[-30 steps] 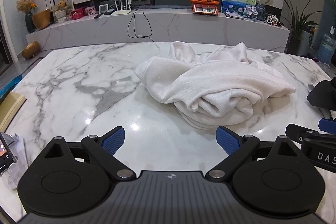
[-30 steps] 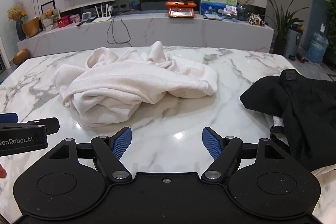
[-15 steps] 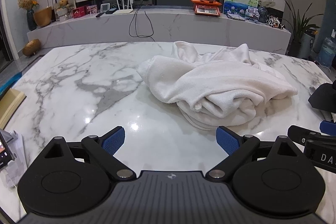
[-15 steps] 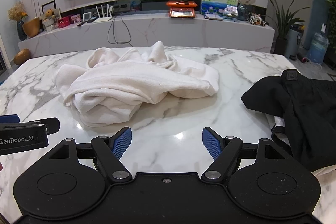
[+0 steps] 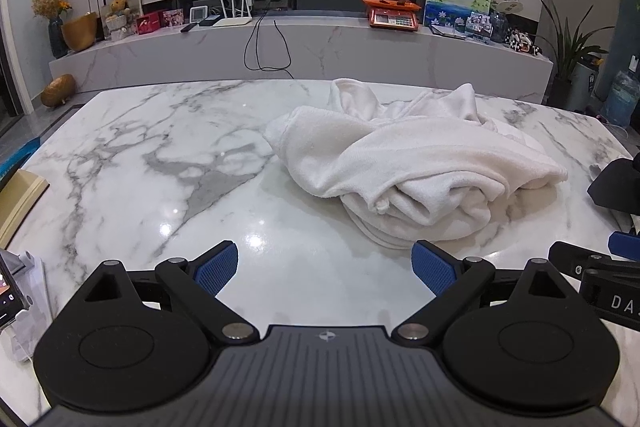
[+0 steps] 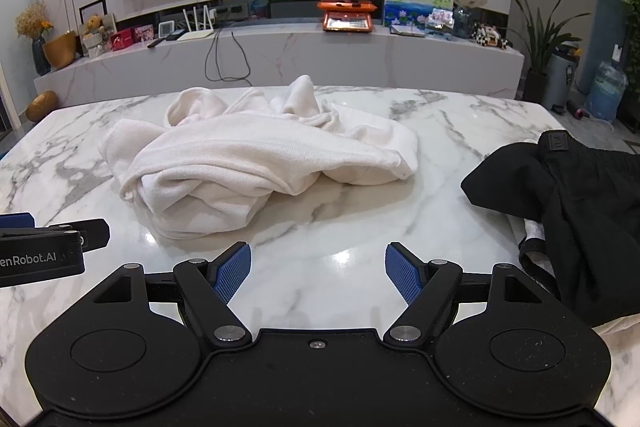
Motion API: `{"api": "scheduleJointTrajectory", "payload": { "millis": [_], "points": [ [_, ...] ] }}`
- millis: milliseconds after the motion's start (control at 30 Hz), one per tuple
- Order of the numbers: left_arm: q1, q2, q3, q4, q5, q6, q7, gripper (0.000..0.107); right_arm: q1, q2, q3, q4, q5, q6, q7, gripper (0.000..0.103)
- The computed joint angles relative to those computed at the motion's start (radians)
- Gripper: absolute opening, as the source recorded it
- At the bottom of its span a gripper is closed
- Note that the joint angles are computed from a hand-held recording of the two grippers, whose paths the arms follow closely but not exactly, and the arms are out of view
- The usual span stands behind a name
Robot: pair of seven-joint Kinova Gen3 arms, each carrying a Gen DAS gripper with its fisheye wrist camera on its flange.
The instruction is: Fold clothes
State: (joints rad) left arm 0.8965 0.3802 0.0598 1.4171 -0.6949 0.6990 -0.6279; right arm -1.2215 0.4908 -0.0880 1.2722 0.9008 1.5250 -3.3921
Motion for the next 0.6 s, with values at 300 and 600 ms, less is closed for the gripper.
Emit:
{"api": "scheduleJointTrajectory", "payload": {
  "millis": [300, 600],
  "points": [
    [0.000, 0.003, -0.001, -0.004, -0.009, 0.012, -0.009, 0.095, 0.001, -0.008, -0.004, 0.013, 0.003, -0.005, -0.007, 0.073],
    [-0.013, 0.003, 0.002, -0.008, 0.007, 0.019, -0.025, 0.095, 0.002, -0.010, -0.007, 0.014, 0.003, -0.005, -0.012, 0.073]
  ]
}}
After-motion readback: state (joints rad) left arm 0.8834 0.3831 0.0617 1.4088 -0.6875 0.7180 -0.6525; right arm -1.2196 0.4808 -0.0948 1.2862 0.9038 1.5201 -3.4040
